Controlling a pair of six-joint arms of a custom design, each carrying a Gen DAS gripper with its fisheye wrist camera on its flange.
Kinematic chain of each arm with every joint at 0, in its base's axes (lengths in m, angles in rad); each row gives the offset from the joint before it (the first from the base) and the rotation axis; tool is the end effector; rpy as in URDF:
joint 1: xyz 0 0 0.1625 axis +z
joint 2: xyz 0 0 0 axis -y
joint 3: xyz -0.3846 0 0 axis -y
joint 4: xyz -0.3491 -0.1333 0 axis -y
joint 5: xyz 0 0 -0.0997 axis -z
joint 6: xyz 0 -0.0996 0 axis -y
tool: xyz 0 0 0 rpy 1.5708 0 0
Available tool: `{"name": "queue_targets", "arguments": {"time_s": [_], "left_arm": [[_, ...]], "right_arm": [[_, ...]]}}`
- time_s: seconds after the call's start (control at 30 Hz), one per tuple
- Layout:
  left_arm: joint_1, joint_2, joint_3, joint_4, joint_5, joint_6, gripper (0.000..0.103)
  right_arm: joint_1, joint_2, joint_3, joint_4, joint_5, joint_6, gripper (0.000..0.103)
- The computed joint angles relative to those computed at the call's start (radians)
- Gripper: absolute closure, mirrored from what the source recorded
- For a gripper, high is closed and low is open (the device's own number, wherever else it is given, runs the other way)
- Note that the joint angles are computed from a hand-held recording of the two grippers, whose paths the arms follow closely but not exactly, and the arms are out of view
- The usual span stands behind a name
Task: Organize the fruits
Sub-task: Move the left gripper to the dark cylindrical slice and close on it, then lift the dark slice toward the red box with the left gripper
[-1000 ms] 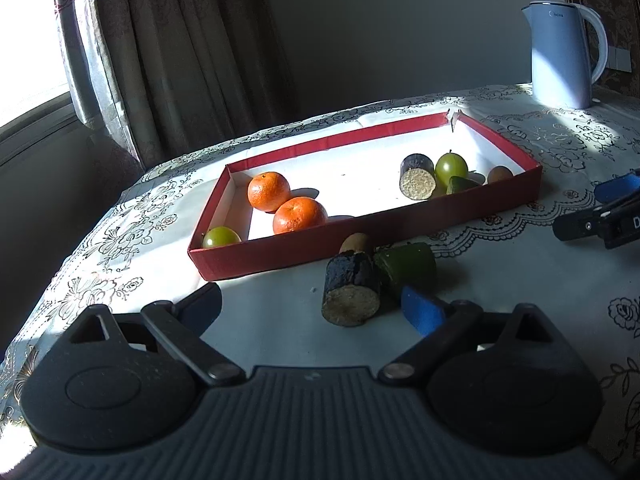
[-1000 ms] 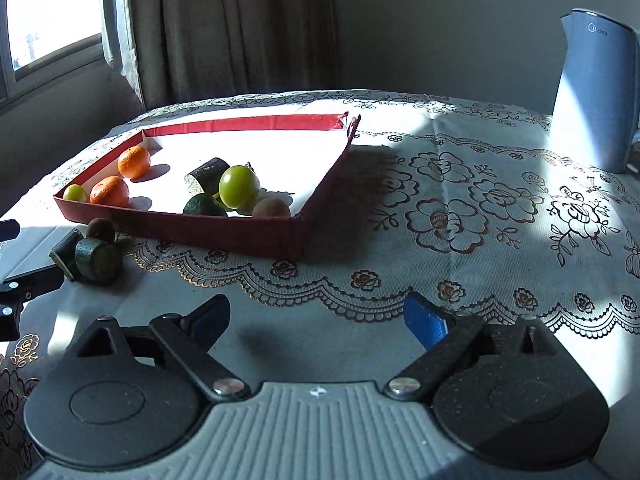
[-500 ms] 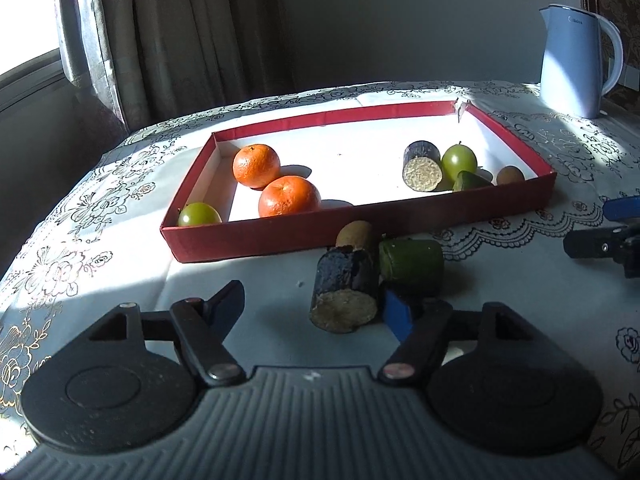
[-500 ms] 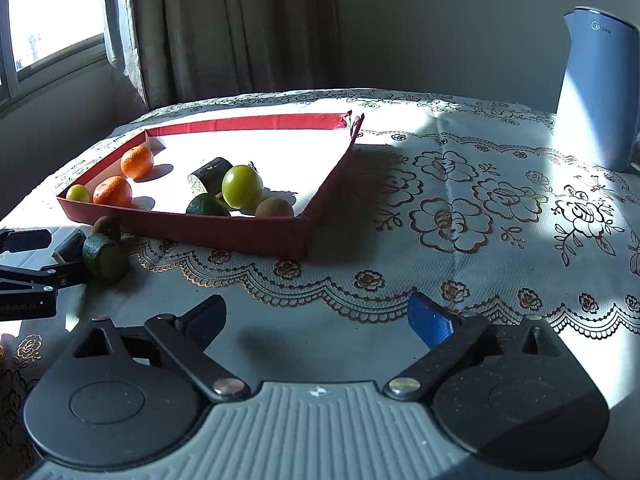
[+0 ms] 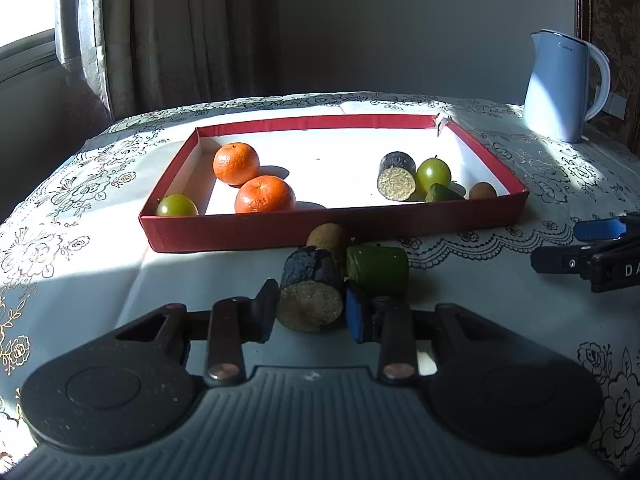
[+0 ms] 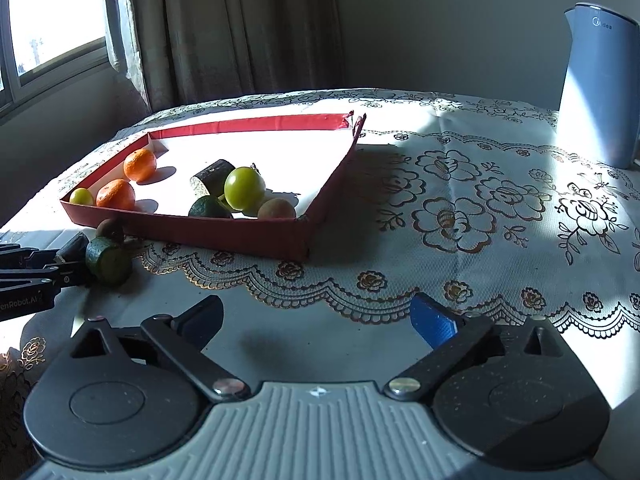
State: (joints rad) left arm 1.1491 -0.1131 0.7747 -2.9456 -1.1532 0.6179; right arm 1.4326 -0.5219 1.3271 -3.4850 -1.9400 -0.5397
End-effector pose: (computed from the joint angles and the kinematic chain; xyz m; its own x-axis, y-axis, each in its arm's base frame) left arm -0.1659 -0.7942 -0.0122 -0.5890 0.5074 -0.6290 0.7984 0.4859 -0.3556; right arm -0.0004 -0.7096 0.1504 -0.7858 0.1579 0.5980 -0.3992 0.6090 -0.6854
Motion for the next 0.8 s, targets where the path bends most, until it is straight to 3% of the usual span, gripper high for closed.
{"name": "queue_targets", "arguments": {"time_s": [0.37, 0.8], "left_arm": [[-0.02, -0.022, 0.043, -0.105, 0.048, -0.004, 0.073], [-0.036, 0.065, -0.107, -0.144, 0.147, 0.022, 0.073]], "right_arm": [[-0.006, -0.007, 0.009, -0.001, 0.022, 0.015, 0.002], [-0.01, -0.013, 0.017, -0.003, 0.034, 0.024, 0.002]]}}
